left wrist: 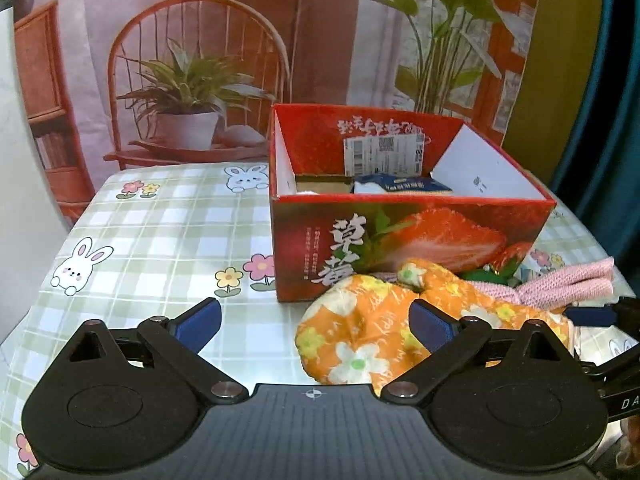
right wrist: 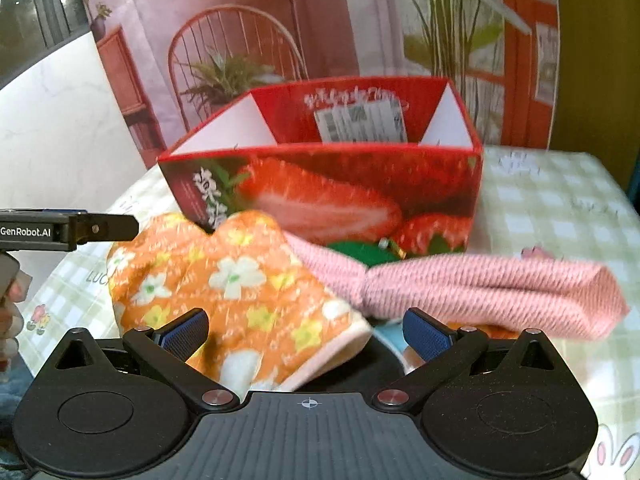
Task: Organize soft objects
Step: 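Move the left tool back toward the orange floral oven mitt, then close the left gripper on the orange floral oven mitt and lift it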
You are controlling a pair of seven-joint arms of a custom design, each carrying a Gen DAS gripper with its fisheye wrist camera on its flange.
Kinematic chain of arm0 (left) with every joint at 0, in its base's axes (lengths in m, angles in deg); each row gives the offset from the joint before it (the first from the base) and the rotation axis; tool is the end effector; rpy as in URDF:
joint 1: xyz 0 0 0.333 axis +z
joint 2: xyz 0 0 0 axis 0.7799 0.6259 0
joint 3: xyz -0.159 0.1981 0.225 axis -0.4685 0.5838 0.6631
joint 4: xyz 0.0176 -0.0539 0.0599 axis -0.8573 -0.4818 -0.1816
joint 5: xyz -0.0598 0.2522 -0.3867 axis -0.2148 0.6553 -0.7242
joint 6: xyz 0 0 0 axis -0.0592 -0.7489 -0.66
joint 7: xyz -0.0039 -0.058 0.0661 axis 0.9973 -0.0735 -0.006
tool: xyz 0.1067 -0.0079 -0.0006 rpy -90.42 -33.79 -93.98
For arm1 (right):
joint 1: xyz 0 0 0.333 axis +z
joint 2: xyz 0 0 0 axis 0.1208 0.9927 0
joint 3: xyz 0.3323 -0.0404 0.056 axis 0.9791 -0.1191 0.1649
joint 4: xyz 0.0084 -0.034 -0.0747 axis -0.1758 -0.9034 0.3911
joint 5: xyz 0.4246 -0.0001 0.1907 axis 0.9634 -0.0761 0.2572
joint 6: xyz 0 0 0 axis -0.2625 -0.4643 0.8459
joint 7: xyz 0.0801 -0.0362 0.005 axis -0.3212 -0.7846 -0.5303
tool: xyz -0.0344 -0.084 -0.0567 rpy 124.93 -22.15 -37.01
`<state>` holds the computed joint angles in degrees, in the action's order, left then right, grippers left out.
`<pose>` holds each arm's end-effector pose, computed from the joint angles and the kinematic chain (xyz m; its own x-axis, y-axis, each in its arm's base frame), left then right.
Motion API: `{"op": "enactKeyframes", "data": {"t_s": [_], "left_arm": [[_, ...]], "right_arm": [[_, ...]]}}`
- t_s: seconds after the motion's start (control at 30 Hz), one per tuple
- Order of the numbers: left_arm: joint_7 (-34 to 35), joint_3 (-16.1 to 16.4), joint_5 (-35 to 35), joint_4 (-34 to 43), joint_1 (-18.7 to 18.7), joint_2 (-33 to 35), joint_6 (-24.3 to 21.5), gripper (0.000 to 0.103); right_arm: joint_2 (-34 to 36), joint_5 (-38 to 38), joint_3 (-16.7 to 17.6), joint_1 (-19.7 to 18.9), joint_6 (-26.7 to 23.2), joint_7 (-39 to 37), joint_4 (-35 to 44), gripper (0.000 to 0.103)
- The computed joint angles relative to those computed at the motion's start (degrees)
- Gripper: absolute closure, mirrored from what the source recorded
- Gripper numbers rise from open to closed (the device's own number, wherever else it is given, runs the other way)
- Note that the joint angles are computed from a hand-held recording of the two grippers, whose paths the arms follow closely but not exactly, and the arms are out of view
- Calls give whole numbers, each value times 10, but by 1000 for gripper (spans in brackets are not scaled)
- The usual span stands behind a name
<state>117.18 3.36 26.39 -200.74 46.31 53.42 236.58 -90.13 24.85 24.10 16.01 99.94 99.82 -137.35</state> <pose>0.6765 -0.1587 0.5206 -0.5080 -0.8608 -0.0311 -0.5507 0.3524 -0.7567 0.5835 0.1146 0.4961 -0.1108 -0.9702 -0.2154 -0.6927 0.2308 -0.6833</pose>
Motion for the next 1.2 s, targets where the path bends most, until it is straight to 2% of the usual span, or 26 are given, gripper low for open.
{"op": "enactKeyframes", "data": {"t_s": [0.1,0.23,0.4,0.47,0.53,0.6,0.73,0.9,1.0,1.07,1.2], "left_arm": [[8,-1,-24,12,6,7,-37,14],[2,0,-33,39,10,29,-83,28],[15,-7,-66,66,22,50,-124,45],[20,-9,-78,66,25,50,-126,50],[24,-9,-94,66,29,51,-135,54],[19,-8,-106,67,32,51,-144,60],[26,-8,-135,57,38,44,-151,65],[39,-4,-158,37,37,29,-154,66],[45,-1,-167,27,37,21,-166,66],[45,2,-171,22,38,18,-182,66],[41,7,-164,17,37,16,-211,66]], "right_arm": [[1,-29,8,-8,-15,7,4,0],[1,-17,1,-2,-22,-7,3,0],[0,-22,3,-6,-30,1,2,0],[-1,-23,3,-7,-31,4,0,0],[-3,-22,1,-7,-31,4,-2,3],[-3,-18,0,-7,-30,3,-2,11],[-2,-17,-1,-9,-23,1,0,19],[4,2,-8,-3,-11,-25,7,45],[12,-40,3,-18,-16,-6,22,54],[18,-68,7,-26,-16,10,31,59],[31,-108,7,-35,3,29,46,59]]}}
